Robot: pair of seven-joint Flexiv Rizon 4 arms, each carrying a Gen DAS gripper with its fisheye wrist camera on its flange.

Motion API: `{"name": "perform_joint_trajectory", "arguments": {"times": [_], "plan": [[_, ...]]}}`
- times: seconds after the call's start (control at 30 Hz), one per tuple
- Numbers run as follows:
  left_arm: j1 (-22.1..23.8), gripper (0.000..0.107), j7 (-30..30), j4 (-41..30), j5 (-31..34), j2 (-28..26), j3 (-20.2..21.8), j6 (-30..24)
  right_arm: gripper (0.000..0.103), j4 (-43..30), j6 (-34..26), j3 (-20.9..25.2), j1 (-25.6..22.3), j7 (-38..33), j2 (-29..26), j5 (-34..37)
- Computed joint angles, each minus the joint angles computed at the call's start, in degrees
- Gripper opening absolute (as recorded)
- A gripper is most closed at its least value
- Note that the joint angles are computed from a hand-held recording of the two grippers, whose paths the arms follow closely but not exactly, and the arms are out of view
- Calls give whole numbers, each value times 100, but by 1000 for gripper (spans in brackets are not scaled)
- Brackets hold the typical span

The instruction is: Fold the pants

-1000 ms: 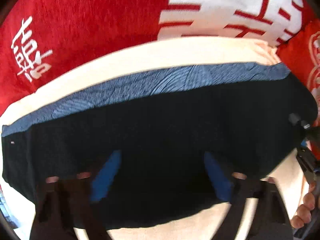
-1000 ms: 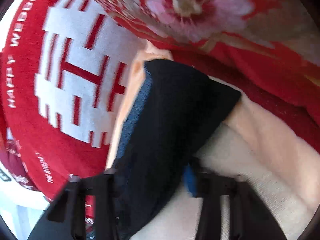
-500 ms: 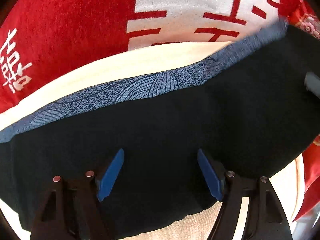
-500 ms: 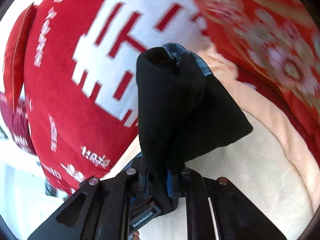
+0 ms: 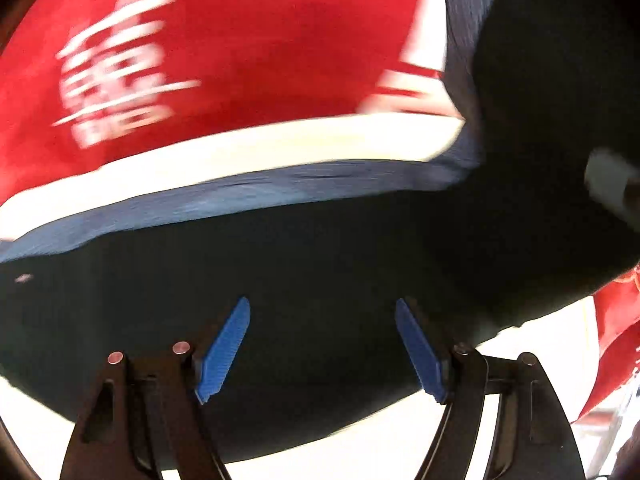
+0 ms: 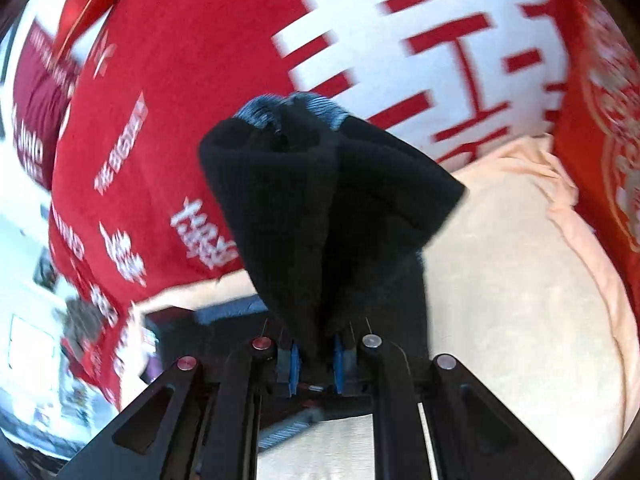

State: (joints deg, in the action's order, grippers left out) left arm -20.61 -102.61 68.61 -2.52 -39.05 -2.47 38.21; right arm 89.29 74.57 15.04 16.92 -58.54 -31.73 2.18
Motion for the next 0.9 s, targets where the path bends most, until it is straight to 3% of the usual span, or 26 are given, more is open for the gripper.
{"name": "perform_joint_trajectory", "arguments": {"times": [0.2, 0.3, 0.33, 0.37, 0.47, 0.6, 0.7, 0.8, 0.9], "plan": [[536, 77, -40, 1054, 154, 704, 345, -52, 18, -497, -1147, -713, 1271, 594, -520, -1318], [765, 77, -73, 1396, 216, 881, 410, -65, 24, -818, -2305, -1259, 2053, 914, -882, -2419], [869, 77, -33, 1561, 136, 955, 376, 17, 28, -794, -2441, -1375, 2197, 994, -900, -2733], [940, 77, 7, 1651, 86, 1005, 349, 65, 40, -708, -2514, -1503, 2367, 1050, -872, -3133], [993, 77, 75, 1634, 69, 1035, 290, -4, 58, -445, -2294, -1183, 2251, 903, -647, -3243], [1159, 77, 340, 1655, -347, 1113, 84, -83, 58, -267, -1905, -289, 1592, 383, -338, -2033], [1270, 77, 654, 1636, -835, 1117, -137, -79, 58, -141, -1544, 257, 950, 611, -166, -466], [1332, 77, 942, 1625, -1451, 1145, -377, -152, 58, 52, -642, 738, 319, 790, -190, 1047], [1269, 77, 1080, 1293, -1751, 896, -494, -388, 58, 87, -30, 1073, -73, 865, -349, 1979]]}}
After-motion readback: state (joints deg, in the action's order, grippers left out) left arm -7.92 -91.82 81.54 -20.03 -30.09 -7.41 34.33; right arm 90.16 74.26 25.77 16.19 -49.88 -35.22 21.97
